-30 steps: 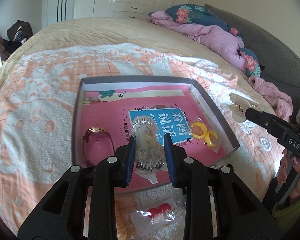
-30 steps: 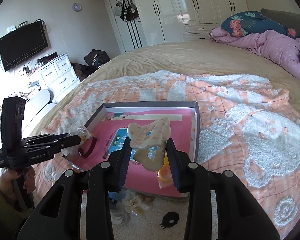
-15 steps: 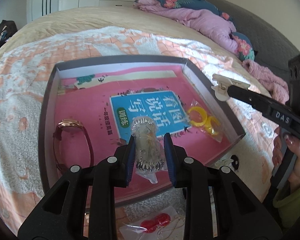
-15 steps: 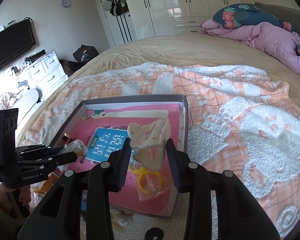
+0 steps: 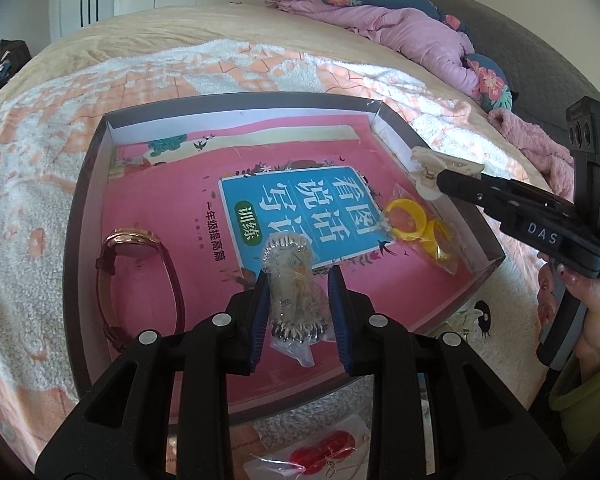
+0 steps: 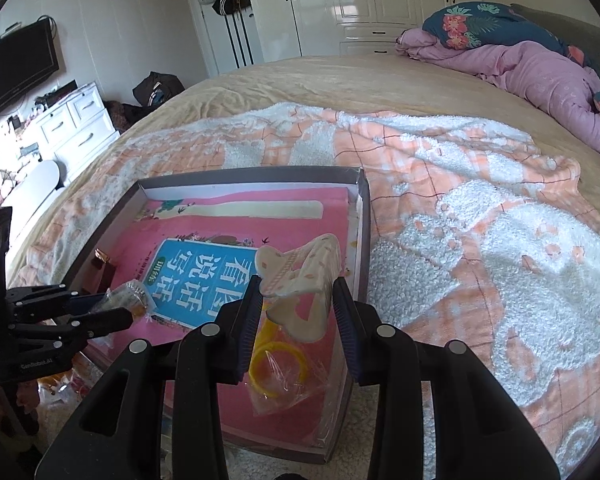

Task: Organize jewelry
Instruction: 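Carry the tube and clip into the gray box and open both tools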

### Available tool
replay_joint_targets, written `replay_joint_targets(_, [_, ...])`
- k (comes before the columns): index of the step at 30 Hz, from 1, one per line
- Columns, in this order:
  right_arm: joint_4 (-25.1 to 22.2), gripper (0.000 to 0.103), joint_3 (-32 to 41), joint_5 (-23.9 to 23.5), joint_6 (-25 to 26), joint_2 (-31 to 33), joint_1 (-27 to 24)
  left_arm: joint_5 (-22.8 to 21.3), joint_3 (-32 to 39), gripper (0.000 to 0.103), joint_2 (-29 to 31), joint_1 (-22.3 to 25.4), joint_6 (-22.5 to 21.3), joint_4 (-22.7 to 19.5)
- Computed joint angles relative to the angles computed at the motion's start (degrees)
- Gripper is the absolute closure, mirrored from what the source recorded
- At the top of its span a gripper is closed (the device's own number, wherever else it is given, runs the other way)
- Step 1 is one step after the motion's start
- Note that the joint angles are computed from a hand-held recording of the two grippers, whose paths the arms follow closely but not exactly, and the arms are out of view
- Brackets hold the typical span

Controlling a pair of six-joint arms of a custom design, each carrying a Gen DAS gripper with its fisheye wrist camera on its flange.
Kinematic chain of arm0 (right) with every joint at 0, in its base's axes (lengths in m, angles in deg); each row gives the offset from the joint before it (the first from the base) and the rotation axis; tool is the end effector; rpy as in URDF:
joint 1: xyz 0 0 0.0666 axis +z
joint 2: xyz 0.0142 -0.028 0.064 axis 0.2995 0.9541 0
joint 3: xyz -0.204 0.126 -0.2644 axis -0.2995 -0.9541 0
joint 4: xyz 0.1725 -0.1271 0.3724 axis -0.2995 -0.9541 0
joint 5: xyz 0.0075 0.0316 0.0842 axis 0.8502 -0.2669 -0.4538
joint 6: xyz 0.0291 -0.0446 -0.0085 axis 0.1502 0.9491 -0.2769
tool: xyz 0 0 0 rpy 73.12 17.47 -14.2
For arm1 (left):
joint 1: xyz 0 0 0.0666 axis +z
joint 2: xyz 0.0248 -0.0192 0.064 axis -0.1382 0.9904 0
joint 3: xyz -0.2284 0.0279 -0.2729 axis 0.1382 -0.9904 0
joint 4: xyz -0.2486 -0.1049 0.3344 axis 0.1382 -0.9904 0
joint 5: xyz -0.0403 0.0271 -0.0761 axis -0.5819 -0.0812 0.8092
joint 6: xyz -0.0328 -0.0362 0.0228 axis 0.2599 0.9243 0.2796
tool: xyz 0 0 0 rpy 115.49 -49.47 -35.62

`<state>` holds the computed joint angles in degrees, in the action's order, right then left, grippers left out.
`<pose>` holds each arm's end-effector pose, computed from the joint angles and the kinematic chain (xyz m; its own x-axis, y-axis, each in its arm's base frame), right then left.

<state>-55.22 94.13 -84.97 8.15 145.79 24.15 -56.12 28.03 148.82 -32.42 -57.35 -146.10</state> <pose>0.5567 0.0732 0.4765 -0.6966 -0.0509 -0.7157 -0.2540 0.9504 0.1796 0.5085 -0.2356 0.4470 -0.7927 0.1172 -0.5983 0.2980 0.9306 -0.2125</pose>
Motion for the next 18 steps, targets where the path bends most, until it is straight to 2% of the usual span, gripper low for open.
replay_joint_targets(5, [-0.7, 0.068, 0.0, 0.0, 0.1, 0.4, 0.1, -0.3, 0.1, 0.082, -0.2, 0.0, -0.2, -0.3])
replay_joint_targets(11, [-1.1, 0.067, -0.3, -0.5, -0.2, 0.2, 0.1, -0.4, 0.4, 0.075, -0.4, 0.2, -0.3, -0.4])
replay_joint_targets(18, [-0.5, 0.054, -1.3, -0.7, -0.8, -0.8, 0.0, -0.5, 0.4, 0.063, -1.1, 0.3, -0.2, -0.2])
